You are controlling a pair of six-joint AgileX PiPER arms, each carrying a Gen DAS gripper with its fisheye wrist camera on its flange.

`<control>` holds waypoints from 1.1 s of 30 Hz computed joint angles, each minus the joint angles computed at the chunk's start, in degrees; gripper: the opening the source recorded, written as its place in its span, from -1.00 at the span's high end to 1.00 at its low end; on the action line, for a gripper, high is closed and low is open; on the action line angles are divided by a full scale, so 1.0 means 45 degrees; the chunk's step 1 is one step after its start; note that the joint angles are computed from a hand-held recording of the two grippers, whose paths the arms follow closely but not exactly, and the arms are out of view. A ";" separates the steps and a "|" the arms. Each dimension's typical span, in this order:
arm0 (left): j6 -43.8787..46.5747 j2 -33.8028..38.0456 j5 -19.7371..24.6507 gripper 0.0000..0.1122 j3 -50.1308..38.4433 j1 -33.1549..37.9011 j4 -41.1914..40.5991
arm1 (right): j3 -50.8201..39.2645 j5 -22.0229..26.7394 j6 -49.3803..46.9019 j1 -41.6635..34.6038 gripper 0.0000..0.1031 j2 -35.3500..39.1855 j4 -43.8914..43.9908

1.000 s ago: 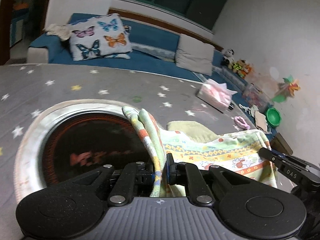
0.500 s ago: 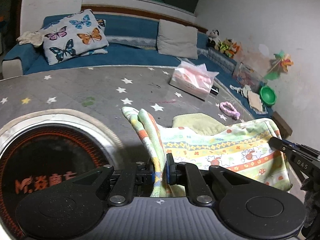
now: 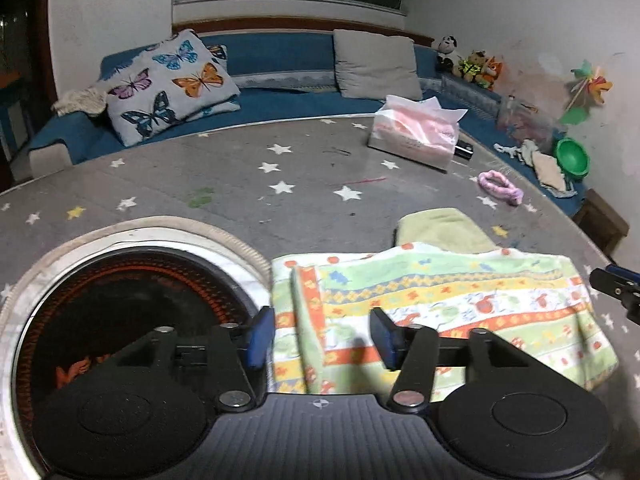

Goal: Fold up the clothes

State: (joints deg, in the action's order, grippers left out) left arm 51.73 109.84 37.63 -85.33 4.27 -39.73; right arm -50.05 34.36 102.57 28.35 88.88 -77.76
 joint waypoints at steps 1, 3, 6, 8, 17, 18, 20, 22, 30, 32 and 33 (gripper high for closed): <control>0.0228 -0.0123 -0.0055 -0.22 0.0194 0.0073 -0.0129 | 0.0082 -0.0019 0.0103 0.0117 0.31 -0.0059 -0.0020; 0.0686 -0.0397 -0.0175 -0.29 0.0659 0.0185 -0.0374 | 0.0329 -0.0138 0.0372 0.0406 0.18 -0.0206 -0.0076; 0.1435 -0.0851 -0.0582 -0.46 0.1555 0.0183 -0.0703 | 0.0510 -0.0369 0.0543 0.0817 0.02 -0.0129 -0.0056; 0.2009 -0.1146 -0.0982 -0.50 0.2190 0.0102 -0.0906 | 0.0526 -0.0323 0.0612 0.1226 -0.01 0.0028 0.0028; 0.3459 -0.1730 -0.2031 -0.62 0.3744 -0.0024 -0.1628 | 0.0289 0.0208 0.1410 0.2509 -0.27 0.0954 0.0129; 0.3459 -0.1778 -0.2009 -0.62 0.3791 0.0019 -0.1642 | 0.0257 0.0402 0.1433 0.2658 -0.29 0.0993 0.0182; 0.3576 -0.1925 -0.1981 -0.62 0.3941 0.0119 -0.1741 | 0.0200 0.0765 0.1490 0.2944 -0.35 0.1058 0.0284; 0.3899 -0.2160 -0.1945 -0.62 0.4240 0.0259 -0.1964 | 0.0293 0.0873 0.1699 0.3135 -0.51 0.0945 0.0309; 0.5590 -0.3090 -0.1858 -0.75 0.5650 0.0911 -0.2896 | 0.0422 0.1530 0.2675 0.4004 -0.78 0.0725 0.0753; 0.6082 -0.3305 -0.1813 -0.78 0.5997 0.1102 -0.3199 | 0.0432 0.1816 0.2960 0.4300 -0.84 0.0684 0.0889; 0.6303 -0.3408 -0.1783 -0.79 0.6156 0.1198 -0.3335 | 0.0405 0.1955 0.3005 0.4424 -0.91 0.0688 0.0989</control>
